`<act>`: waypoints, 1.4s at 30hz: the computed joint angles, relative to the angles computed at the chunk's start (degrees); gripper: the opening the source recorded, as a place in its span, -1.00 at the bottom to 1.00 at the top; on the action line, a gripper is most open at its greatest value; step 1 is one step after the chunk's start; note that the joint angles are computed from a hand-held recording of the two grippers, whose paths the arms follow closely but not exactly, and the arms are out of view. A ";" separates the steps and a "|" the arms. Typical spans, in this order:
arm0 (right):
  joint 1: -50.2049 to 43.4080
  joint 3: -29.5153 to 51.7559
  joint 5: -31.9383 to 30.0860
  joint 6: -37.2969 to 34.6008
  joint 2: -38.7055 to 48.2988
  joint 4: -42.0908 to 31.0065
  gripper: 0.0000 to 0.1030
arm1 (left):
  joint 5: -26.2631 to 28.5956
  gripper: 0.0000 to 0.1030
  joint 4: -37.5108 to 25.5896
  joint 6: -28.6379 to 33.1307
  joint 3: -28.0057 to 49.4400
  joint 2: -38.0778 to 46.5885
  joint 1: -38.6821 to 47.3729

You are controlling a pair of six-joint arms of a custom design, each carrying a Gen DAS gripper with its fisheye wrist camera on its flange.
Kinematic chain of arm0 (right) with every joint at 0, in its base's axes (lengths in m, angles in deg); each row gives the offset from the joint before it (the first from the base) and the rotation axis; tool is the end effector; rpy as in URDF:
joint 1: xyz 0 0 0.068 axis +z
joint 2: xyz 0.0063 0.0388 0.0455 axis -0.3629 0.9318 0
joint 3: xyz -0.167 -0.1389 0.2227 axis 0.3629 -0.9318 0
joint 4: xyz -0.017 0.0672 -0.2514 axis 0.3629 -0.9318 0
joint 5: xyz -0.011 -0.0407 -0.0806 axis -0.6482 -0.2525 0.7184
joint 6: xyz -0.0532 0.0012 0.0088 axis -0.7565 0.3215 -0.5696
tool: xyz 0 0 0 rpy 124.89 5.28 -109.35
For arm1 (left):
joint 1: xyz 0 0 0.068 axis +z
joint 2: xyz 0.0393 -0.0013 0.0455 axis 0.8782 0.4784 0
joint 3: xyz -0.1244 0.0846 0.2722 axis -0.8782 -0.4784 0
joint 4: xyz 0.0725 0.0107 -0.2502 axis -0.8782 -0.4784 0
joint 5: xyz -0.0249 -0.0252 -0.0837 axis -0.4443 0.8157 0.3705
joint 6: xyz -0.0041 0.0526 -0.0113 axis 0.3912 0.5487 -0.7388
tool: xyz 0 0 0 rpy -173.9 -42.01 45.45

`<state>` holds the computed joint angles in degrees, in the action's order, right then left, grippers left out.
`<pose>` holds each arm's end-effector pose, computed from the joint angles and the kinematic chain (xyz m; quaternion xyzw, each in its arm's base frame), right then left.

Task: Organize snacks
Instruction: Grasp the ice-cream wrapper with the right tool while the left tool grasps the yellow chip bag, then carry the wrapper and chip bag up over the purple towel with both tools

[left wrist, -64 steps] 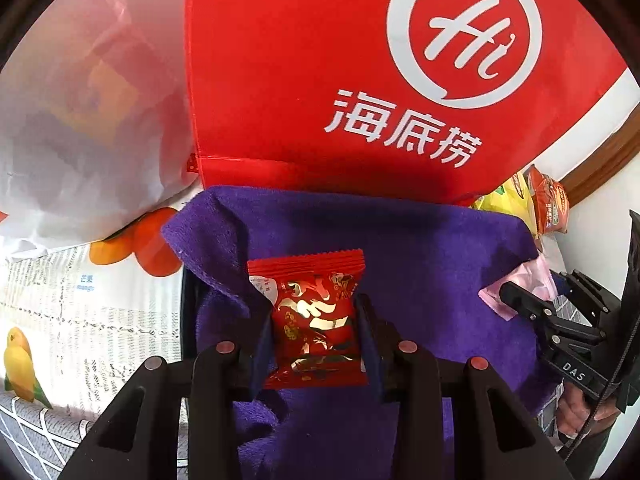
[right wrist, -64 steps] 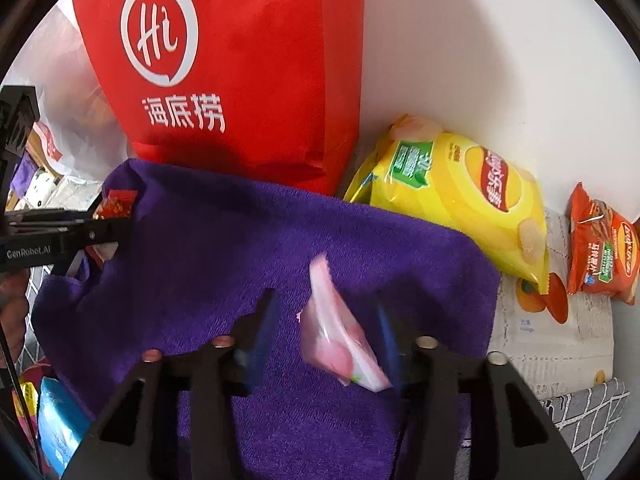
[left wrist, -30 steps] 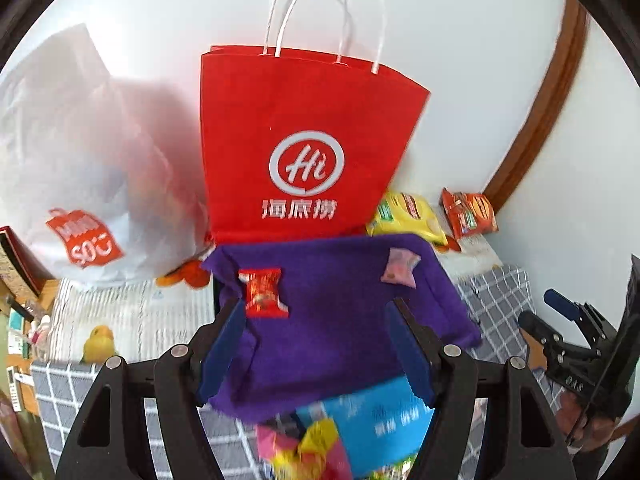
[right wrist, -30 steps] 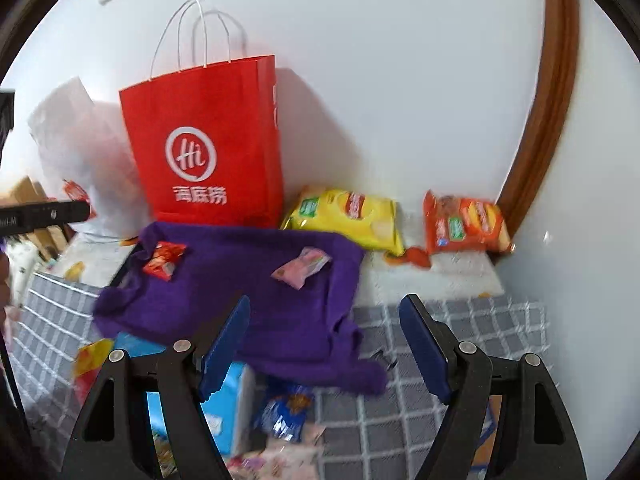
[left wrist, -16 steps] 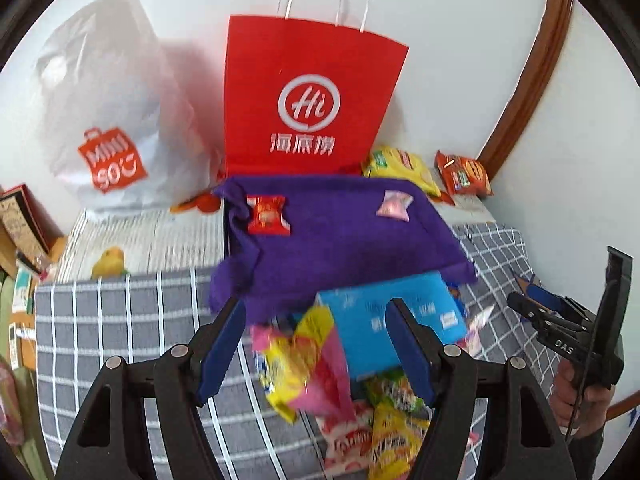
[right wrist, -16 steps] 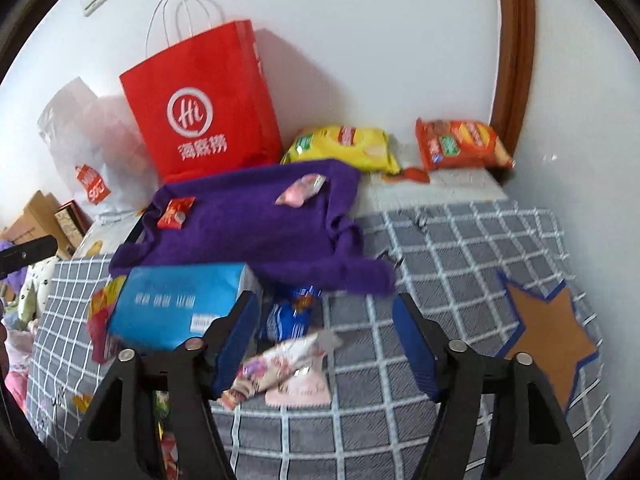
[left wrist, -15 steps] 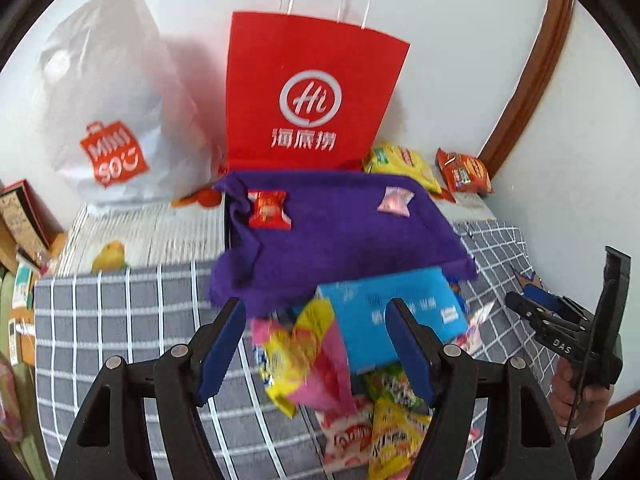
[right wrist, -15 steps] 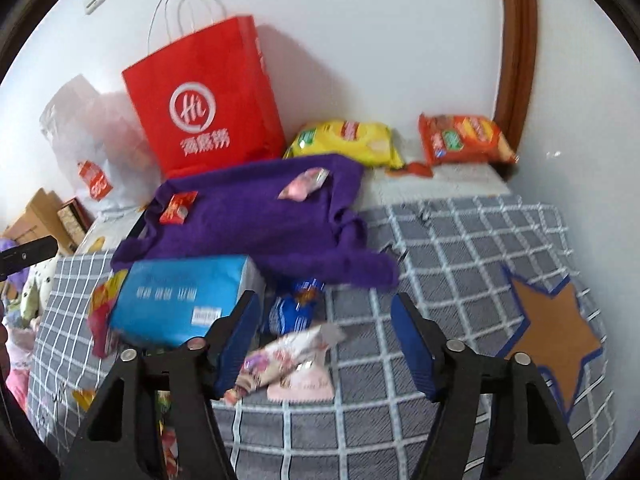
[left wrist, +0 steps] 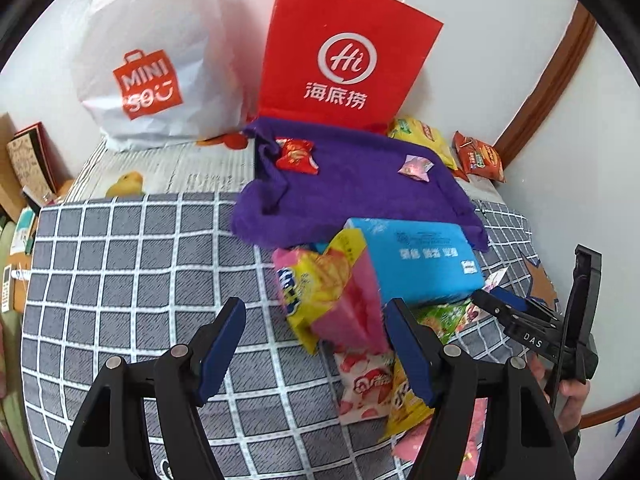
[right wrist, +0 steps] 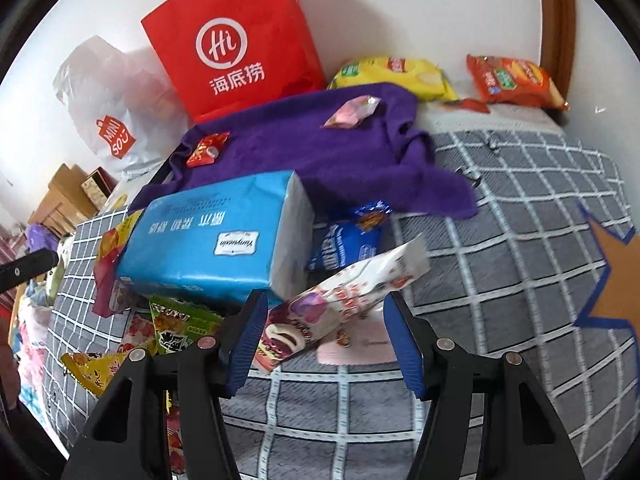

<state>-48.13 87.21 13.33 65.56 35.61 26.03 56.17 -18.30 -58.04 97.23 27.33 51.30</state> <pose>0.2207 -0.0971 0.1739 0.1547 0.9334 0.1091 0.3048 0.3162 -0.0682 0.2611 0.1700 0.9389 -0.1689 0.2472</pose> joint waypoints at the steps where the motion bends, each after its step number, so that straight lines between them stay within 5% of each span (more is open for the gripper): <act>1: 0.51 -0.15 0.14 0.54 0.32 0.48 0.18 | 0.13 0.36 -0.03 0.17 -0.17 -0.10 0.38; 9: 6.65 -1.66 5.83 2.11 0.93 4.19 0.18 | 1.61 0.36 -0.51 1.31 -1.19 -1.02 1.99; 14: 5.87 -2.15 5.64 -0.21 -0.56 2.80 -0.46 | 2.54 0.36 -0.60 1.71 -2.01 -1.76 2.80; 17: 2.45 -2.63 3.14 -2.07 -2.39 0.76 -0.68 | 3.51 0.36 -0.56 1.92 -2.55 -2.22 3.42; 27: -3.85 -3.23 3.20 -15.89 -11.62 -13.37 -0.65 | 4.80 0.36 -0.28 1.80 -4.46 -3.24 3.30; 42: 0.61 -15.56 10.33 -7.20 -8.60 10.66 -0.57 | 5.03 0.37 3.53 -1.38 -5.08 -0.41 1.72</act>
<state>-47.51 71.65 23.66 58.36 27.01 36.69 61.20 -14.77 -59.42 92.15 26.92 53.02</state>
